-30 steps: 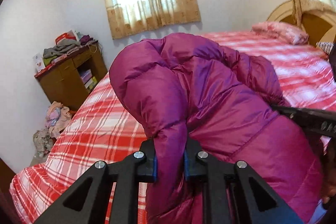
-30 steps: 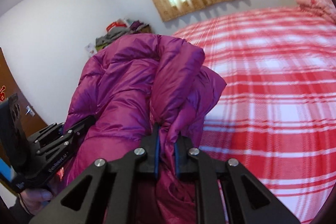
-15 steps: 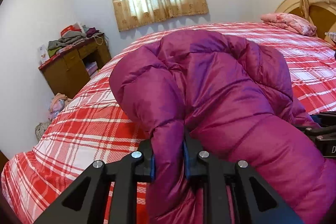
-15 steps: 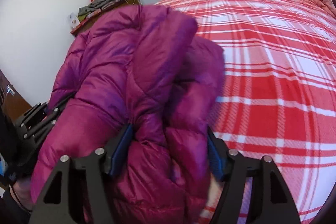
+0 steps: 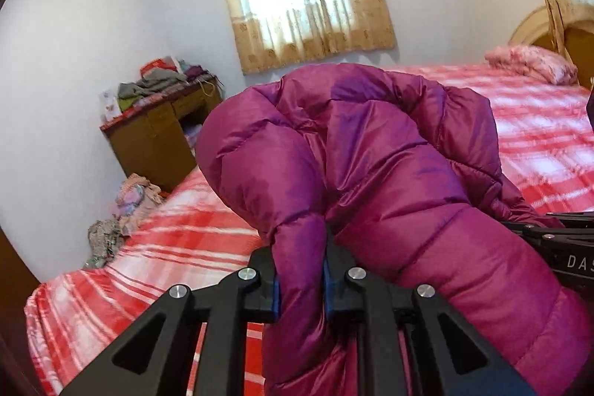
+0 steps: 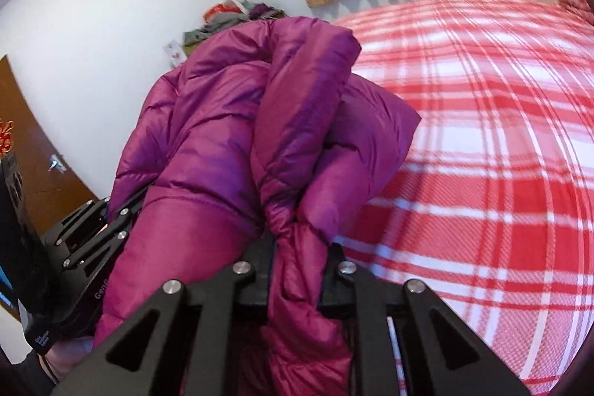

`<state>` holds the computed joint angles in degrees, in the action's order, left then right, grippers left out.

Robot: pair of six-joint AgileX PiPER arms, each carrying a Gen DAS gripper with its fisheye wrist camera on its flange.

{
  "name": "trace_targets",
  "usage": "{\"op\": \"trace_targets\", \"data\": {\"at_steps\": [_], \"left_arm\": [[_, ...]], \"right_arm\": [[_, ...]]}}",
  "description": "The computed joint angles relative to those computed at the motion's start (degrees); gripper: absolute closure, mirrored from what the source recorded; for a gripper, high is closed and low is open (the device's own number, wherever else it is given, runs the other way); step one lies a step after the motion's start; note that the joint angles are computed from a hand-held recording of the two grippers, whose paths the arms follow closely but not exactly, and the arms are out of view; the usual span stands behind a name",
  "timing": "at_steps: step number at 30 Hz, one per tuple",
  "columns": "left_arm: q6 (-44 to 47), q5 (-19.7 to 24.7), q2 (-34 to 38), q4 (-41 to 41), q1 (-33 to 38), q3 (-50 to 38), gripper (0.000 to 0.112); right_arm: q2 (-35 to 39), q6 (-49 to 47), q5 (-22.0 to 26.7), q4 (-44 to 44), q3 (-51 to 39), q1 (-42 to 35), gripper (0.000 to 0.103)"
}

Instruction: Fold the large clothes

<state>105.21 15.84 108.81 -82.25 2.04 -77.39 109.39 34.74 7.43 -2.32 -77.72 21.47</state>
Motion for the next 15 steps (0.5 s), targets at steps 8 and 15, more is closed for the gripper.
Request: {"op": "trace_targets", "data": {"at_steps": [8, 15], "left_arm": [[-11.31, 2.20, 0.62, 10.22, 6.21, -5.05, 0.096], [-22.65, 3.89, 4.58, 20.55, 9.54, -8.48, 0.097]], "right_arm": [[6.28, -11.81, 7.87, 7.79, -15.96, 2.35, 0.086], [13.65, -16.18, 15.60, 9.80, -28.14, 3.24, 0.086]]}}
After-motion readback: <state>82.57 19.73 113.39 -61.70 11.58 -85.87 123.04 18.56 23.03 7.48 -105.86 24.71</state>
